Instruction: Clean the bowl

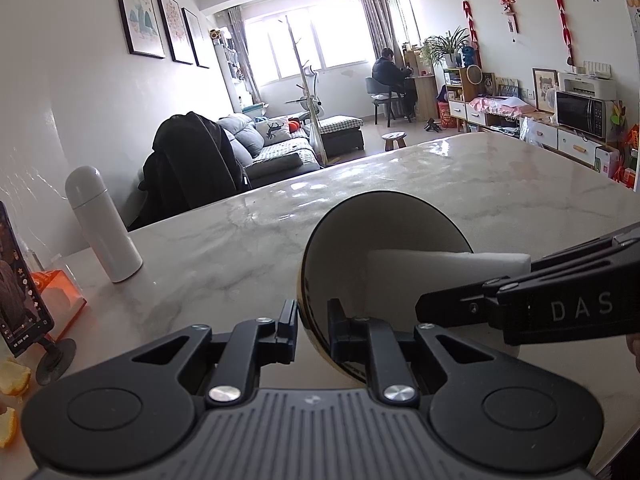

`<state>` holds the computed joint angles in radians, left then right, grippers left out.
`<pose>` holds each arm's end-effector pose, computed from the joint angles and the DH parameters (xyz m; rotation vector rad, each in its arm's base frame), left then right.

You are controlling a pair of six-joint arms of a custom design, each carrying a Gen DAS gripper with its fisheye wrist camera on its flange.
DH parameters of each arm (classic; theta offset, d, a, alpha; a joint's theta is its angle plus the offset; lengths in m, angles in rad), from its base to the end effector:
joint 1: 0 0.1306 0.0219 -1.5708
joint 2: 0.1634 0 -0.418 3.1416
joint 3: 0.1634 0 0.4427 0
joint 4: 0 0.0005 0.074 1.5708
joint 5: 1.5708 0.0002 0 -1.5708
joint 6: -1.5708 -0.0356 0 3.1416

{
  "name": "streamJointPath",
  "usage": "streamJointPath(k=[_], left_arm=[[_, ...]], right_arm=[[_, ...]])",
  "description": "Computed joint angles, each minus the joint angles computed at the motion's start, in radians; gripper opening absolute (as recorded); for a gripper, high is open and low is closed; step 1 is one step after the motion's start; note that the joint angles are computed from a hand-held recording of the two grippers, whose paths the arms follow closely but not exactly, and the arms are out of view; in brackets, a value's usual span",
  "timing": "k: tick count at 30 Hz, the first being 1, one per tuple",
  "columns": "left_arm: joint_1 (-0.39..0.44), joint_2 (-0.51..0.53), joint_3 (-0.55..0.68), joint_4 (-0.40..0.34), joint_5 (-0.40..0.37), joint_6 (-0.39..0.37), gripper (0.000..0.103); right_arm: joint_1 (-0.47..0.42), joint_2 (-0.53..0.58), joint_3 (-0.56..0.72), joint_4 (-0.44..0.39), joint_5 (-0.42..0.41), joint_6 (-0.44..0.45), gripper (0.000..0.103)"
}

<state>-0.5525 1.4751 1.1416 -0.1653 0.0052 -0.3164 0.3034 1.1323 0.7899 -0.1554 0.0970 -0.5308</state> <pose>0.4803 -0.2969 0.3501 0.8755 1.8791 -0.1504 0.4033 0.1221 0.3318 0.2972 2.0708 0.4110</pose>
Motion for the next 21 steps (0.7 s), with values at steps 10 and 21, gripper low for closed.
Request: streamJointPath(k=[10, 21], left_arm=[[0.001, 0.004, 0.002, -0.005, -0.005, -0.008, 0.016], [0.0, 0.001, -0.004, -0.003, -0.012, -0.013, 0.016]], right_arm=[[0.01, 0.005, -0.004, 0.018, -0.043, -0.018, 0.021], [0.031, -0.016, 0.004, -0.018, 0.09, 0.022, 0.021]])
